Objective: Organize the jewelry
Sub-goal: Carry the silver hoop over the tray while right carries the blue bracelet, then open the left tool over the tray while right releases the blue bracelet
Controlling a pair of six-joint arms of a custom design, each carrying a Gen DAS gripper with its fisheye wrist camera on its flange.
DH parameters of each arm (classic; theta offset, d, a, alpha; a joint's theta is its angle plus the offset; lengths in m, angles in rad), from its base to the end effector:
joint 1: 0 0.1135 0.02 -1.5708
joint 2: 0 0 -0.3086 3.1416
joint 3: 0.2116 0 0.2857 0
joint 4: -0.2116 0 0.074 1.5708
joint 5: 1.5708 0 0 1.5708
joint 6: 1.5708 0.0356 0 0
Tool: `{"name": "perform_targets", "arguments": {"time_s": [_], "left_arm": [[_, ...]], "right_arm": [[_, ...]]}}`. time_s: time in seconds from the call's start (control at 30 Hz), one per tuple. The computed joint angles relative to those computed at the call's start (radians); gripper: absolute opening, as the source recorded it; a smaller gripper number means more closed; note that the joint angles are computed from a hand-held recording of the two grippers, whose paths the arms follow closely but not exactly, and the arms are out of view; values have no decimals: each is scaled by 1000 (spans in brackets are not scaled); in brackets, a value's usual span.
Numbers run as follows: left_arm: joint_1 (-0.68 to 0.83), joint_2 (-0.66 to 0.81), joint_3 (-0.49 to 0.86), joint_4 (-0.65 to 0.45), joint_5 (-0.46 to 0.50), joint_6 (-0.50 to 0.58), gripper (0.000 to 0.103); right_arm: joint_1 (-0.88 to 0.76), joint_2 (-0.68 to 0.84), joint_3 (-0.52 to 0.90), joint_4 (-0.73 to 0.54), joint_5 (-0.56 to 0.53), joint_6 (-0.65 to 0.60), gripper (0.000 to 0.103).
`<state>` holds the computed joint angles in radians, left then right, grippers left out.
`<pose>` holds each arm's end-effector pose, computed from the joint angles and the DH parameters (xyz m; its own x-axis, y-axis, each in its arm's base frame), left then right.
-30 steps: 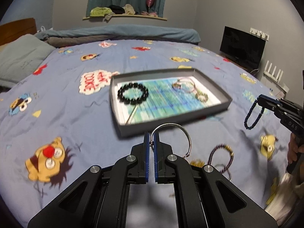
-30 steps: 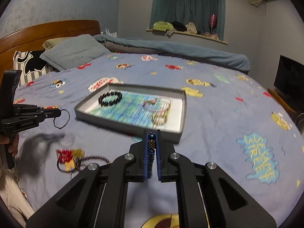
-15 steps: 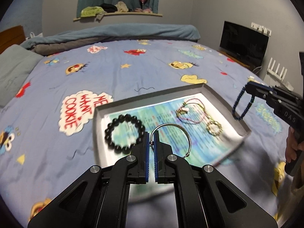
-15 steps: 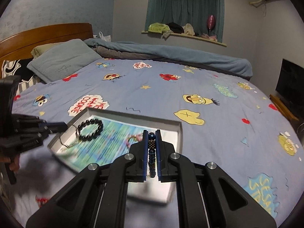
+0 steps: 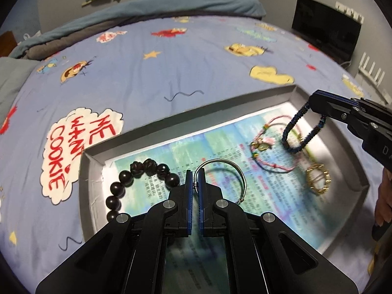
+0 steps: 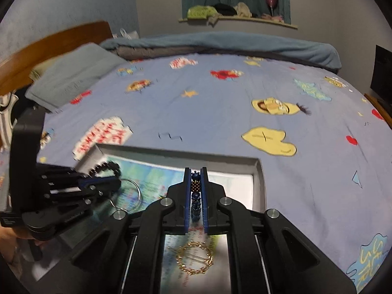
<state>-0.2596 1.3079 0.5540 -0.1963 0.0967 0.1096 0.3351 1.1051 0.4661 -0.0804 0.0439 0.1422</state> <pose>0.2390 -0.0670 0.1750 -0.7477 0.3112 -0.5866 0.3939 0.9190 -0.0145 0.2119 0.0721 0.1986 -0.6581 -0.0793 -0.7487 -0.2062 0.9754 0.0780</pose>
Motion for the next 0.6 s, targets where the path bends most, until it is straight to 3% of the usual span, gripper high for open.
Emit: {"name": "perform_targets", "arguments": {"time_s": [0.3, 0.6], "left_arm": [[-12, 42, 7, 26, -25, -18, 5], [-40, 49, 5, 31, -35, -24, 5]], "right_arm": [[-17, 130, 16, 16, 12, -5, 7], [-16, 145, 26, -13, -6, -14, 7]]}}
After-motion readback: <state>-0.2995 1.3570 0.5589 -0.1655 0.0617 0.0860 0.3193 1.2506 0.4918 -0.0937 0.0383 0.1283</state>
